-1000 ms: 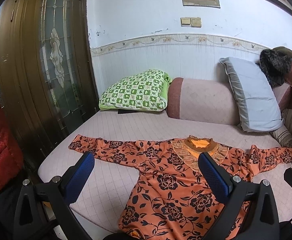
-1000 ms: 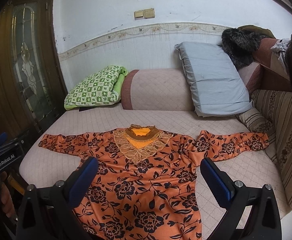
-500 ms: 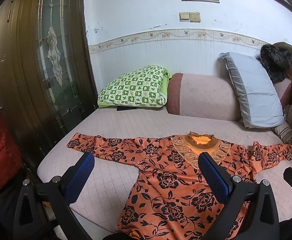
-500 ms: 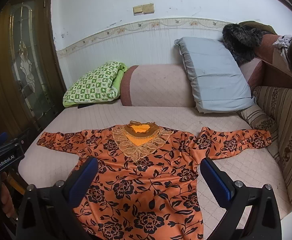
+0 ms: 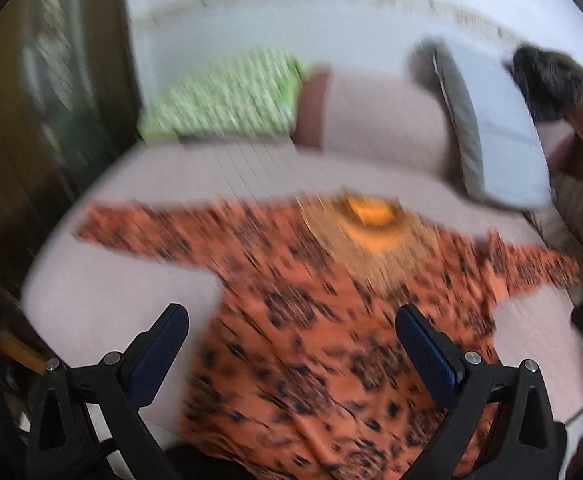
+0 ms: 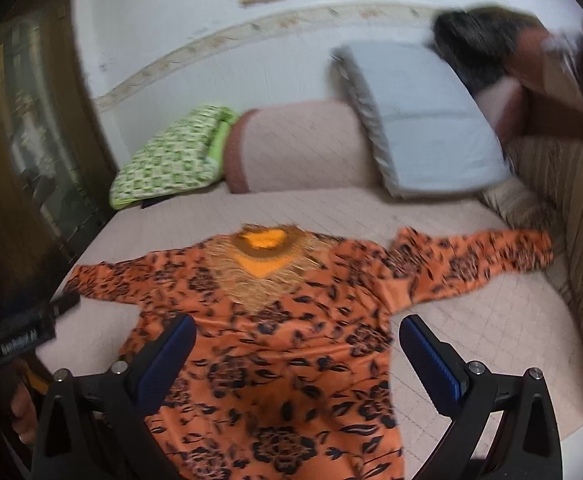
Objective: Fold small clothes
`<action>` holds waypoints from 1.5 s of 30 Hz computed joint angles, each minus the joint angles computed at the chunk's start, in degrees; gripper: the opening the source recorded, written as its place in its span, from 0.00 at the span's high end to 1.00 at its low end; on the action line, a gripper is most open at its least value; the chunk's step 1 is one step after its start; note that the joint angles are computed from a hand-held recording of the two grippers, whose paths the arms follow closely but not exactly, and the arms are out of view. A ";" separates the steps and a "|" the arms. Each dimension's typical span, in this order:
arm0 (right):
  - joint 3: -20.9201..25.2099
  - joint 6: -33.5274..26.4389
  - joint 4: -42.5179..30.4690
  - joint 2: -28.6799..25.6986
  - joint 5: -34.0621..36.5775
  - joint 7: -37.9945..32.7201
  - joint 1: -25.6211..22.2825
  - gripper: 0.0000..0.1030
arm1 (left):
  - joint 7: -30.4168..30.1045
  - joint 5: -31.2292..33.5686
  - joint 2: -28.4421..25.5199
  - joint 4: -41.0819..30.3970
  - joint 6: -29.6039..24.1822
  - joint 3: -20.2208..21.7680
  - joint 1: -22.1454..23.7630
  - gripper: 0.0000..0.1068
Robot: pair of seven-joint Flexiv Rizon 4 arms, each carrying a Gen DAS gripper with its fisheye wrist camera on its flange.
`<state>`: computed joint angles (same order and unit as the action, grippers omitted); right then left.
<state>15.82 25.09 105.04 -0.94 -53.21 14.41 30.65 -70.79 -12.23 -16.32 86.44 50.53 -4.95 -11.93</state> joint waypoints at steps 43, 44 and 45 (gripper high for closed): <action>-14.26 53.44 6.53 -5.03 -38.39 42.07 -35.41 0.90 | -30.69 21.78 -36.55 -48.14 -10.70 11.98 -5.12 0.04; -14.45 55.07 2.23 -8.56 -39.99 43.59 -33.56 0.90 | -30.78 22.27 -36.78 -48.64 -10.83 12.26 -4.73 0.04; -14.64 56.35 -1.30 -11.56 -41.34 45.15 -31.92 0.90 | -31.01 22.59 -36.99 -49.11 -11.03 12.51 -4.13 0.04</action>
